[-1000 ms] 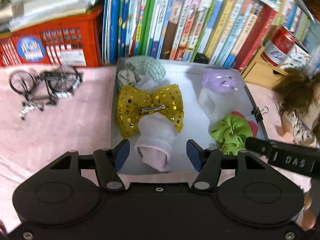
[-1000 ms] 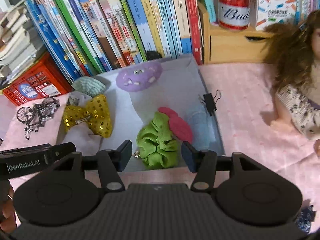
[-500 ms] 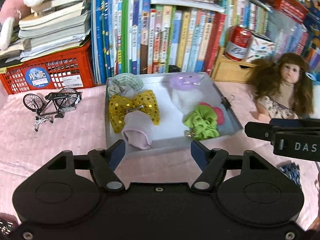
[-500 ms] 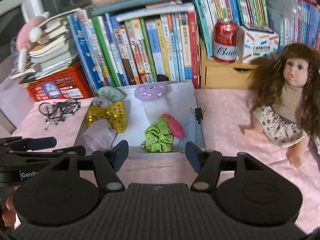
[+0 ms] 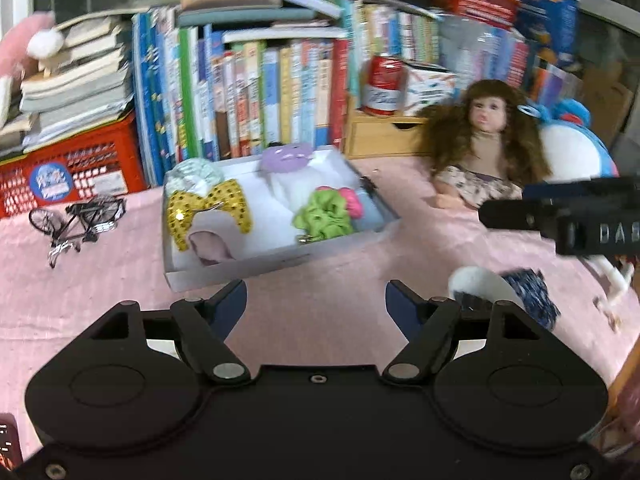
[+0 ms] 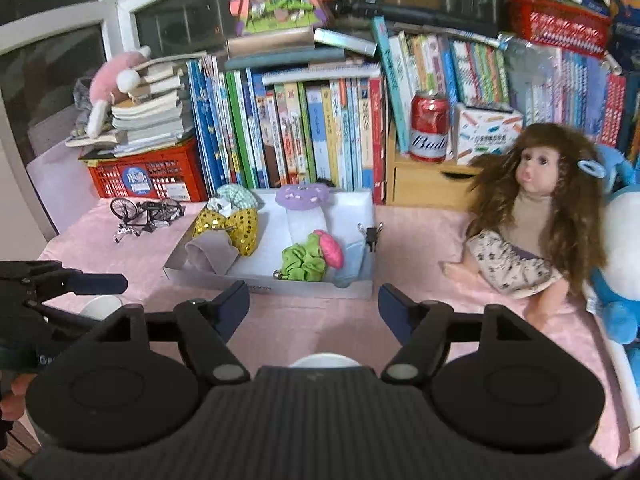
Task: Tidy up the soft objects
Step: 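Withdraw both tools from the tray toward the white plush and blue pouch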
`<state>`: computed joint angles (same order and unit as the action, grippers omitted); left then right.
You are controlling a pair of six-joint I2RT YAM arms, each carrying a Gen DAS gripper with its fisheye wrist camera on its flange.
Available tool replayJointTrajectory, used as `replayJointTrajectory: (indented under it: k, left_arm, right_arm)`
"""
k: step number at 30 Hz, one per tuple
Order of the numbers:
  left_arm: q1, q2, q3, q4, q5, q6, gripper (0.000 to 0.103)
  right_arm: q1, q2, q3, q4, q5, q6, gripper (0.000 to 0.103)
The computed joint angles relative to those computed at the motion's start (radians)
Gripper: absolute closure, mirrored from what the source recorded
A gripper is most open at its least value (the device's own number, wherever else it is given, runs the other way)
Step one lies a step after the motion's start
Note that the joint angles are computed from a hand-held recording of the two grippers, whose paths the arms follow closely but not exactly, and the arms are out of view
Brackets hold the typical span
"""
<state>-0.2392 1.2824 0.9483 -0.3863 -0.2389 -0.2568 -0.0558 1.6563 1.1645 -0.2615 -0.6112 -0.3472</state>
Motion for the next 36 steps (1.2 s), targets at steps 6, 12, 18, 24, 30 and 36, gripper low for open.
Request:
replayJointTrajectory:
  k: [6, 12, 18, 24, 30, 36]
  left_arm:
    - [-0.117, -0.082, -0.114, 0.073, -0.043, -0.050, 0.028]
    - [-0.263, -0.131, -0.226, 0.182, -0.156, -0.091, 0.027]
    - [-0.403, -0.126, -0.310, 0.297, -0.277, -0.130, 0.026]
    - [-0.501, -0.073, -0.346, 0.372, -0.339, -0.162, 0.026]
    - [-0.554, -0.004, -0.348, 0.421, -0.368, -0.179, 0.026]
    - [-0.609, 0.052, -0.368, 0.502, -0.414, -0.200, 0.029]
  right_arm:
    - [-0.087, -0.045, -0.086, 0.061, -0.078, -0.031, 0.020]
    - [-0.151, -0.096, -0.201, 0.151, -0.122, -0.086, 0.018]
    - [-0.221, -0.117, -0.310, 0.245, -0.165, -0.112, 0.018]
    - [-0.290, -0.093, -0.385, 0.347, -0.202, -0.145, 0.018]
    - [-0.353, -0.033, -0.411, 0.408, -0.239, -0.174, 0.018]
    - [-0.402, 0.010, -0.454, 0.498, -0.256, -0.195, 0.018]
